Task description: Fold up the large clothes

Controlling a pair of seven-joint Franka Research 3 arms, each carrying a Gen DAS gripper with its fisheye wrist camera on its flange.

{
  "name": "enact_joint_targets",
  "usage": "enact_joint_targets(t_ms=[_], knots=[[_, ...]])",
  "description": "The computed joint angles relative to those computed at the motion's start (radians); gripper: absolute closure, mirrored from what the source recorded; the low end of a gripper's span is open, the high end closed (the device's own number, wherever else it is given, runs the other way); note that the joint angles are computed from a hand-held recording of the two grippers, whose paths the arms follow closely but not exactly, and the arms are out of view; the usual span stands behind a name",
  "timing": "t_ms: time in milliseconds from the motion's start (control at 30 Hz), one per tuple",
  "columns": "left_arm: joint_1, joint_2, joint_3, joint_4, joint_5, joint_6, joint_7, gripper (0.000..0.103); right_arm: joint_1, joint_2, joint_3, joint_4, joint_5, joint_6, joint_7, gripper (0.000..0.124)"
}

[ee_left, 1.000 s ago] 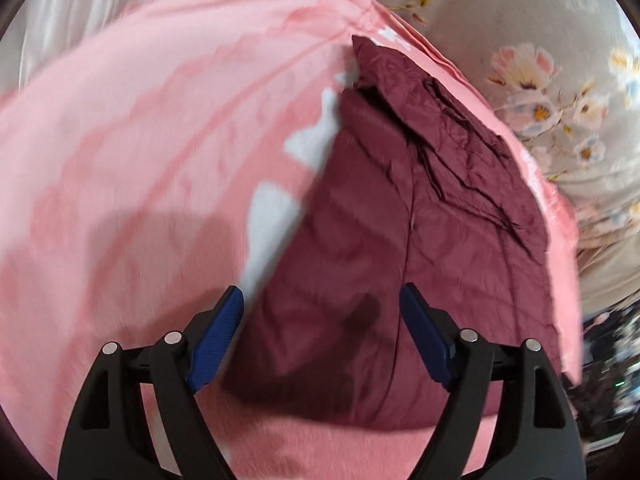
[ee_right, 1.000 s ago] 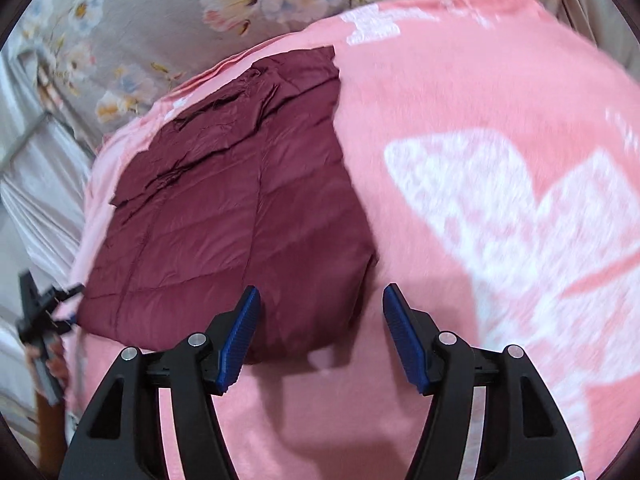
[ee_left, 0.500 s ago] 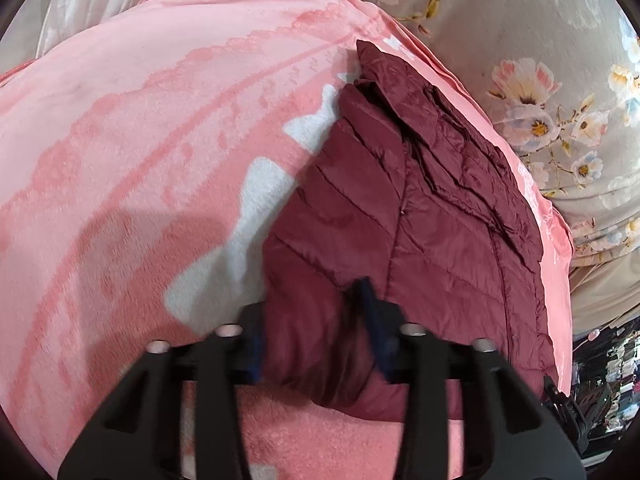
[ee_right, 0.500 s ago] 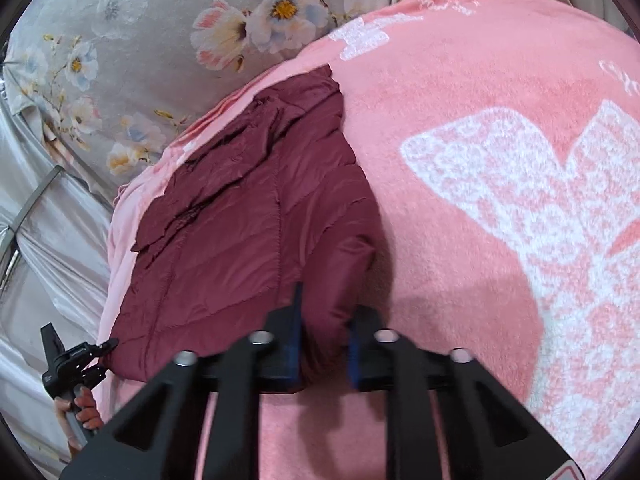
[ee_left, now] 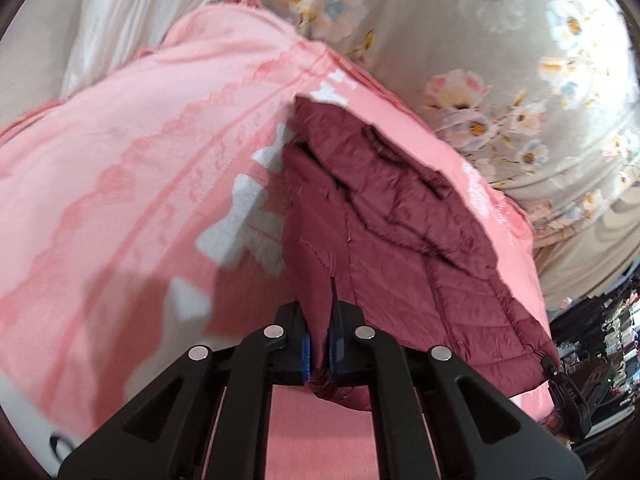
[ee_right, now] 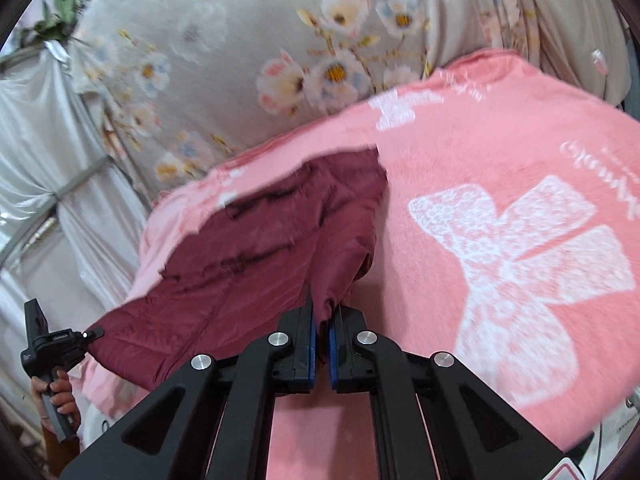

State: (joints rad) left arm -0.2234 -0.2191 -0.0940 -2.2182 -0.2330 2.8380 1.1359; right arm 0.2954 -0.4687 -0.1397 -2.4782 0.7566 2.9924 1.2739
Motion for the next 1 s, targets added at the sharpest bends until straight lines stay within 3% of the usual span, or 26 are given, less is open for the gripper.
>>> enact_joint_targets(t_ms=[167, 300, 433, 467, 533, 667, 800, 1000], knots=[[-0.012, -0.214, -0.008, -0.126, 0.026, 0.009, -0.055, 0.099, 0.010, -0.200, 0.025, -0.080, -0.014, 0.072, 0.038, 0.120], [-0.014, -0.281, -0.006, -0.114, 0.104, 0.055, -0.096, 0.099, 0.101, -0.190, -0.017, -0.003, -0.065, 0.204, 0.012, 0.120], [0.040, -0.181, -0.042, 0.026, 0.238, 0.081, -0.127, 0.099, 0.305, -0.057, -0.202, 0.151, -0.114, 0.275, -0.006, 0.120], [0.049, -0.121, -0.042, 0.088, 0.264, 0.080, -0.124, 0.099, 0.328, 0.001, -0.238, 0.203, -0.121, 0.268, 0.002, 0.120], [0.078, -0.030, -0.053, 0.178, 0.316, 0.062, -0.139, 0.099, 0.303, 0.122, -0.254, 0.301, -0.111, 0.218, 0.034, 0.120], [0.123, 0.231, -0.086, 0.447, 0.501, -0.074, -0.229, 0.099, 0.326, 0.368, -0.366, 0.515, 0.028, 0.052, 0.016, 0.120], [0.083, 0.469, -0.065, 0.701, 0.595, -0.245, -0.258, 0.099, 0.249, 0.577, -0.360, 0.663, 0.002, -0.062, 0.091, 0.120], [0.059, 0.698, -0.046, 0.916, 0.551, -0.374, -0.219, 0.098, 0.143, 0.760, -0.310, 0.804, -0.046, -0.180, 0.182, 0.120]])
